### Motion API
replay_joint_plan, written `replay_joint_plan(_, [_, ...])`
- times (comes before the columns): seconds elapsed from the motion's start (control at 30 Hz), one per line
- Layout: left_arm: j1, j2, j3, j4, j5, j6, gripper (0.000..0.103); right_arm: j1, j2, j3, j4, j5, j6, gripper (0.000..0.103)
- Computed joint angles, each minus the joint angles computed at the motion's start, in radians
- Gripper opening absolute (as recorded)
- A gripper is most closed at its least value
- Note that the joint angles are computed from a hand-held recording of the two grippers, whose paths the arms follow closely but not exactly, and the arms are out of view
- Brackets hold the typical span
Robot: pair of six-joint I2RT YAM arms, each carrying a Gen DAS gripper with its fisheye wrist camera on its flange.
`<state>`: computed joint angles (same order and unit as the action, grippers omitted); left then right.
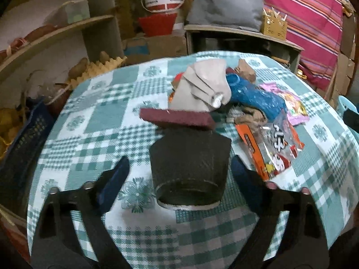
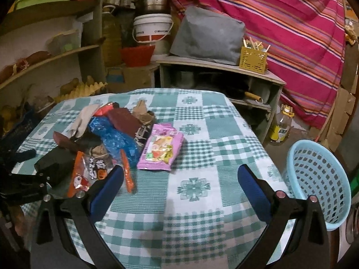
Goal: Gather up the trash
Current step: 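Grasp the black can with the left gripper while the right gripper approaches the clear snack bag, then grasp the clear snack bag with orange edges with the right gripper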
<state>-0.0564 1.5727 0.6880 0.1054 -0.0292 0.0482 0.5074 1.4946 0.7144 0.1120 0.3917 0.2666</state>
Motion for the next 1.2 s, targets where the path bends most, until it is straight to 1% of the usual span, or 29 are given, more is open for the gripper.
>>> replay_joint_plan(0.03, [0.010, -0.002, -0.002, -0.010, 0.036, 0.006, 0.075, 0.009, 0.004, 0.003, 0.001, 0.005, -0.002, 0.099])
replay_joint_plan(0.07, [0.016, -0.002, -0.001, -0.020, 0.062, 0.012, 0.070, 0.016, 0.010, 0.007, 0.003, 0.009, -0.004, 0.099])
replay_joint_plan(0.17, [0.015, -0.017, -0.020, -0.004, 0.053, 0.022, 0.070, 0.038, 0.026, 0.019, 0.002, 0.017, -0.003, 0.099])
replay_joint_plan(0.27, [0.038, -0.039, -0.028, -0.010, 0.080, 0.021, 0.069, 0.055, 0.033, 0.024, 0.001, 0.021, -0.001, 0.099])
replay_joint_plan(0.4, [0.075, -0.122, -0.069, -0.012, 0.110, 0.025, 0.069, 0.092, 0.052, 0.037, 0.002, 0.043, 0.003, 0.099])
replay_joint_plan(0.53, [0.112, -0.198, -0.118, 0.004, 0.099, 0.055, 0.067, 0.139, 0.077, 0.056, -0.003, 0.055, 0.008, 0.099])
replay_joint_plan(0.73, [0.196, -0.215, -0.115, -0.010, 0.129, 0.062, 0.067, 0.195, 0.162, 0.122, -0.026, 0.067, 0.017, 0.099])
replay_joint_plan(0.87, [0.243, -0.222, -0.113, -0.007, 0.154, 0.065, 0.067, 0.223, 0.226, 0.188, -0.061, 0.057, 0.042, 0.099])
replay_joint_plan(1.03, [0.258, -0.205, -0.117, 0.018, 0.139, 0.085, 0.066, 0.249, 0.350, 0.324, -0.157, 0.078, 0.061, 0.099])
replay_joint_plan(1.2, [0.290, -0.202, -0.124, 0.028, 0.156, 0.103, 0.066, 0.251, 0.418, 0.406, -0.237, 0.072, 0.062, 0.099])
